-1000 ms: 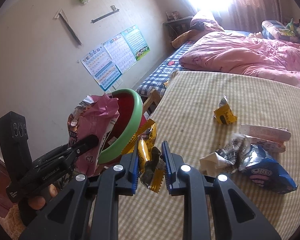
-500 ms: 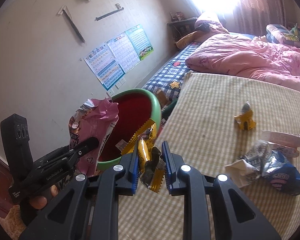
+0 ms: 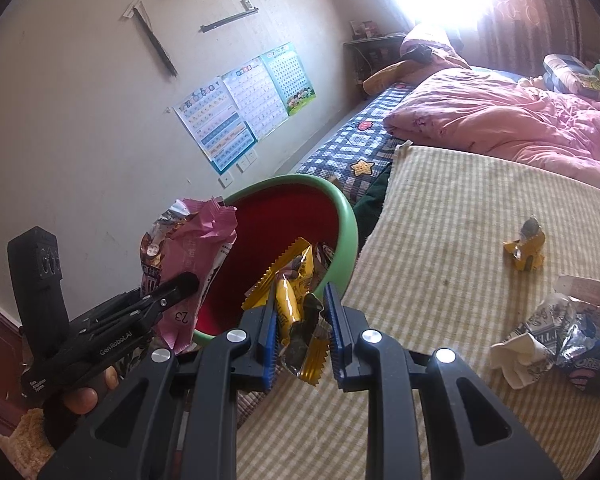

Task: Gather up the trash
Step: 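Carry the pink snack bag and gold wrapper in both tools over the bucket, then open both tools over the bucket to drop the bag and wrapper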

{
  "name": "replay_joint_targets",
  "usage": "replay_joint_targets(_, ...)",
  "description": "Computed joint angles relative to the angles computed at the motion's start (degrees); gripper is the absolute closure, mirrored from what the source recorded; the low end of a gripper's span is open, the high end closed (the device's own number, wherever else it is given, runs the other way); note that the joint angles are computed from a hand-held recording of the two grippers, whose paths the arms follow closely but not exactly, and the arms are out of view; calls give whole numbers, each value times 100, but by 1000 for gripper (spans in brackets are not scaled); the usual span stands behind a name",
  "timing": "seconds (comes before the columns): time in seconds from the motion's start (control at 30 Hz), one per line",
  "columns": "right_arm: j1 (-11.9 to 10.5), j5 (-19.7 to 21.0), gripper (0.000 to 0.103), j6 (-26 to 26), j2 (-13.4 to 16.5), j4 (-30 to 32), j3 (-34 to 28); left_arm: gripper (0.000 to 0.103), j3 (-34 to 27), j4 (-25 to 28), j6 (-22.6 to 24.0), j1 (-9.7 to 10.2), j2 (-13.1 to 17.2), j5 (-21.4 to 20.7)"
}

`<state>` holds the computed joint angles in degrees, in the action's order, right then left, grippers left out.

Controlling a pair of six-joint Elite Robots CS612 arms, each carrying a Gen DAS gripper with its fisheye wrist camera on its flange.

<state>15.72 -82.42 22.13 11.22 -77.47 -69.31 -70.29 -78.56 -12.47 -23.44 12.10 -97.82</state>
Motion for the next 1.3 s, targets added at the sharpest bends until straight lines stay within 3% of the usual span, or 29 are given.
replay_joint_targets(0.7,38,76,81,62,-231,-481,724,70,294,3,116,43,-73,-28)
replay_joint_targets(0.9,36,128,75,16,-316,-677,970,70,473,-62,155,66,-128,-35)
replay_joint_targets(1.0,20,183,60,61,-320,-844,1016,61,512,-69,170,67,-132,2)
replay_joint_targets(1.07,14,184,53,75,-325,-886,1023,45,476,-118,171,49,-104,126)
replay_joint_targets(1.17,-7,174,47,124,-286,-871,932,41,431,-127,157,23,-75,241)
replay_joint_targets(1.3,-50,118,47,196,-195,-724,668,40,368,-86,135,-18,-53,295)
